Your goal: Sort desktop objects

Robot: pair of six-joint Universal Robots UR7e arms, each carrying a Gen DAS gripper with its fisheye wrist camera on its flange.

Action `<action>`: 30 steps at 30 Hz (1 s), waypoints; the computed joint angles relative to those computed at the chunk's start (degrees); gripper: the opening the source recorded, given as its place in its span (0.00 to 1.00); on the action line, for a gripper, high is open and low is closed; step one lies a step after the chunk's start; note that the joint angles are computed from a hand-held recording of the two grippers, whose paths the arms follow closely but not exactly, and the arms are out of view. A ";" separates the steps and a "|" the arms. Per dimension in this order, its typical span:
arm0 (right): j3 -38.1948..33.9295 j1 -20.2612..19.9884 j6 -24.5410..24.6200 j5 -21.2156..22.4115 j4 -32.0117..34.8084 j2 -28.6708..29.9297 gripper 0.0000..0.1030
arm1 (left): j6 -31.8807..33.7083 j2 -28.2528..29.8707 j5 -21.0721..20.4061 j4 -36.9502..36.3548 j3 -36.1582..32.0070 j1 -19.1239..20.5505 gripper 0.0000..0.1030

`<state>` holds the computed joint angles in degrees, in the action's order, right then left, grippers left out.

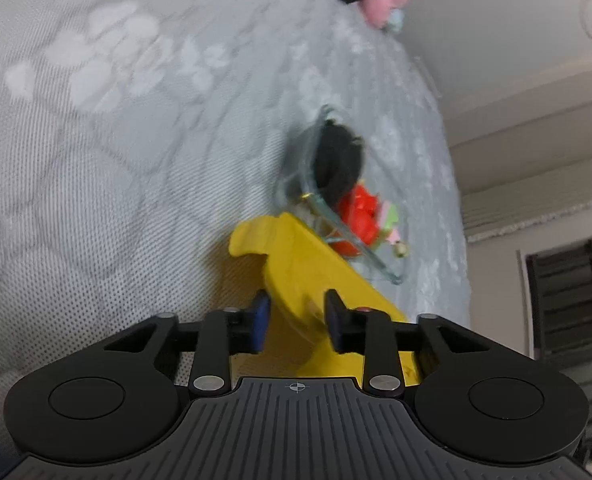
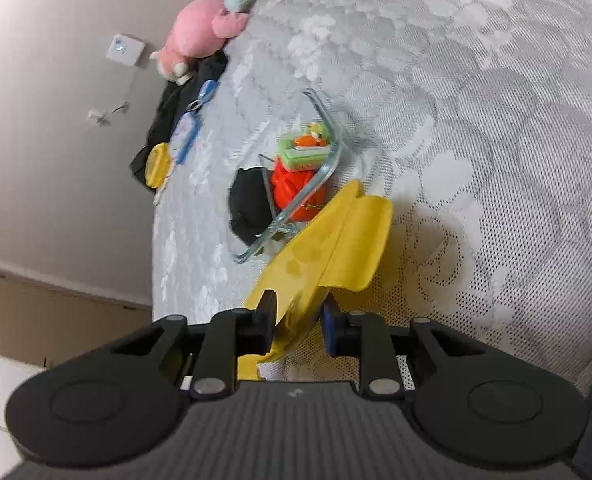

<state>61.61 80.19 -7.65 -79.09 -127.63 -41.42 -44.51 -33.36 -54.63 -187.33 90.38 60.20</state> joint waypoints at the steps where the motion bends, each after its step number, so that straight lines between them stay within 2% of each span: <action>1: 0.13 -0.43 -1.00 0.98 1.20 -0.67 0.25 | 1.17 -0.21 -0.11 -2.61 0.96 -0.53 0.29; 4: -0.70 -0.69 -3.70 4.18 3.90 -1.57 0.26 | 7.79 -0.15 1.49 -10.33 2.44 -2.91 0.30; 6: -1.64 -0.70 -6.45 7.35 4.62 -1.88 0.26 | 14.86 1.06 2.79 -15.67 0.90 -4.19 0.30; 8: -2.83 0.03 -10.73 9.19 2.47 -1.43 0.26 | 22.43 2.85 3.83 -18.76 -2.85 -4.84 0.32; 9: -3.27 0.46 -12.56 9.48 1.03 -1.13 0.26 | 25.67 4.06 4.76 -18.74 -5.55 -4.77 0.38; 12: -11.58 1.84 -15.26 10.44 1.82 4.14 0.26 | 32.80 8.49 7.32 -16.64 -14.92 -3.75 0.39; 16: -26.37 3.10 -15.08 6.53 3.52 14.37 0.27 | 33.34 14.98 9.71 -11.64 -25.60 -0.76 0.40; 18: -33.99 3.14 -13.12 3.86 5.32 19.70 0.27 | 31.00 15.42 9.55 -9.15 -25.67 0.12 0.41; 20: -36.55 3.19 -13.16 0.42 4.14 22.37 0.28 | 28.25 15.30 9.20 -5.49 -25.27 0.92 0.42; 22: -37.66 2.96 -13.63 -1.69 3.57 24.07 0.29 | 25.86 14.74 9.87 -1.13 -24.82 1.37 0.42; 24: -37.12 2.38 -12.98 -1.77 3.42 24.62 0.30 | 24.23 14.31 13.31 2.64 -24.59 1.22 0.40; 26: -33.35 2.38 -14.65 -3.70 -0.09 23.23 0.31 | 24.75 14.29 16.64 2.07 -24.63 0.93 0.41; 27: -30.78 2.37 -15.69 -4.02 -3.01 22.14 0.31 | 25.14 14.23 17.31 0.53 -24.47 0.90 0.47; 28: -28.40 2.36 -16.75 -4.28 -5.88 21.15 0.35 | 25.39 14.14 17.77 -0.85 -24.41 0.90 0.52; 29: -26.95 2.47 -17.35 -4.99 -8.11 20.46 0.47 | 25.47 14.16 18.26 -1.60 -24.52 0.90 0.54; 30: -24.97 2.35 -17.75 -4.59 -11.46 19.63 0.52 | 25.44 14.25 18.78 -1.88 -24.75 0.93 0.54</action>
<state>36.64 82.54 -25.40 -83.68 -139.09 -21.79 -19.07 -19.10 -35.86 -189.21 65.63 61.13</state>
